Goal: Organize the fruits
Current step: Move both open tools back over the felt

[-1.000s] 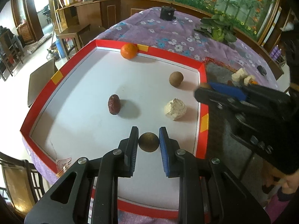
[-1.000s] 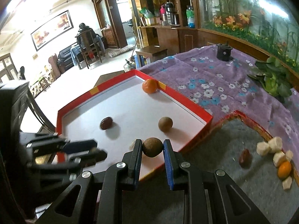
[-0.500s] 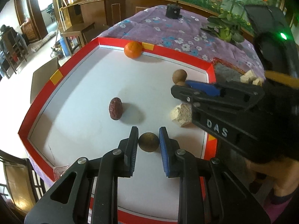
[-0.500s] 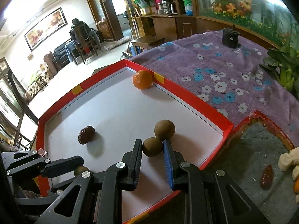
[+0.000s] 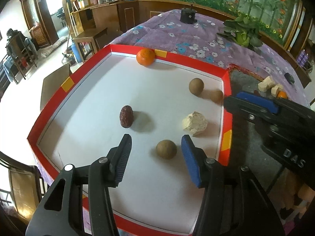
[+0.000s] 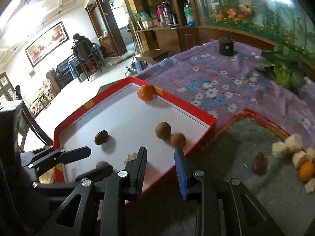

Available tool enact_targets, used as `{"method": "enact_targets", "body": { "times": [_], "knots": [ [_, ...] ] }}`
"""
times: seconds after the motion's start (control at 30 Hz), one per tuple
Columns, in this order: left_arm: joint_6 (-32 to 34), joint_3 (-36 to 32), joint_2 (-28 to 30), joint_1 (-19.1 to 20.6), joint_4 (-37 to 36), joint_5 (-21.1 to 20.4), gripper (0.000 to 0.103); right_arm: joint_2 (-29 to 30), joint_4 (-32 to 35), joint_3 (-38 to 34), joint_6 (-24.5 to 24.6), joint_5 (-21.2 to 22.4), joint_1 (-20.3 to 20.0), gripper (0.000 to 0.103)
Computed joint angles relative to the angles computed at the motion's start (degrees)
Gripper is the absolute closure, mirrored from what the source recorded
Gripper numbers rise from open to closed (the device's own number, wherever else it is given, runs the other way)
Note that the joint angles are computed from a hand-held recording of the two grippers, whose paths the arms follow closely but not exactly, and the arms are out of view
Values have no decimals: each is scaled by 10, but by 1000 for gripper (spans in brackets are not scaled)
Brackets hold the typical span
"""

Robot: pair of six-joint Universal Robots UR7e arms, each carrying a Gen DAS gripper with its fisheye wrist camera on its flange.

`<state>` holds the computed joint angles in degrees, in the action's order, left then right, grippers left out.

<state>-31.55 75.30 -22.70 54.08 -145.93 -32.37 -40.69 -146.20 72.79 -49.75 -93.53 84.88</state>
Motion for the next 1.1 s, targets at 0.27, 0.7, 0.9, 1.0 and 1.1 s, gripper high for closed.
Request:
{"method": "enact_targets", "body": {
  "times": [0.27,0.7,0.9,1.0,1.1],
  "knots": [
    [23,-22,20,-16,-20,-3,50,-55,-40,62,-12,-1,-18,69],
    [57,-109,80,-35,7,-33,50,-113,-87,107,-3,-7,-63,64],
    [66,-169,115,-35,44,-50,50,-123,-84,97,16,-14,-86,64],
    [73,-206,135,-33,66,-55,50,-125,-76,87,25,-10,-96,64],
    [77,-241,152,-31,84,-63,50,-125,-75,82,27,-10,-100,64]
  ]
}}
